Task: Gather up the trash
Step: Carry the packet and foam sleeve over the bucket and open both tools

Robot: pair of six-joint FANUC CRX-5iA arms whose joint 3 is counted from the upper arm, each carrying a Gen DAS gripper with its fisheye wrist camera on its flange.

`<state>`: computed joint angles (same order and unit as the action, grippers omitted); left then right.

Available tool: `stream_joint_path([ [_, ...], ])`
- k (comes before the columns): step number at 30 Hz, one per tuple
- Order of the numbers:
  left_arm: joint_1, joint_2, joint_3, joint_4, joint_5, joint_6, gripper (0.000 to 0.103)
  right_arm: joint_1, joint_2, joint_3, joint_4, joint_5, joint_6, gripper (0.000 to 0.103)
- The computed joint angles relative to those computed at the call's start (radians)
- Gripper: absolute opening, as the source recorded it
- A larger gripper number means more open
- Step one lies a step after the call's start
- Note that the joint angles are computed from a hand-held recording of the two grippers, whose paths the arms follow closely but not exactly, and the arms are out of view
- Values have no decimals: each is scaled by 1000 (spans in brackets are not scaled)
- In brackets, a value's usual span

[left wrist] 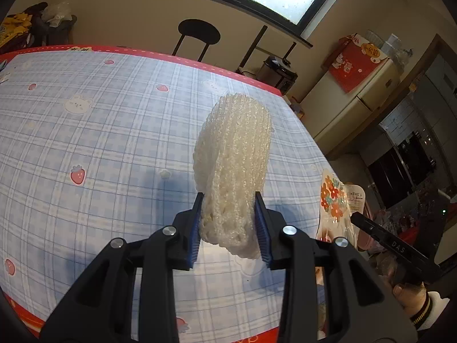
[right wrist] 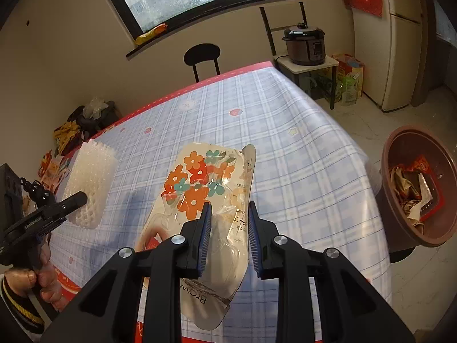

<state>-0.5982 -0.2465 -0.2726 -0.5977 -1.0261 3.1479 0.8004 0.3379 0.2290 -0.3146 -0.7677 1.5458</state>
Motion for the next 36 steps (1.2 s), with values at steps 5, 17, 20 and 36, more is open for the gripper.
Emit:
stream_joint_path([
  [5,-66,94,115,-47,-21,22,36,-71,-10,1,18,26,-2,25],
  [17,-58,427,452,21,96,-154,36,-310,76,75,119,45,24,25],
  [20,-38,525,552,75,123,-236,36,-352,132,137,145,36,25,25],
  [36,7,1019,1204,336,154,-666,89,-496,176,278,24,-4,103,85],
])
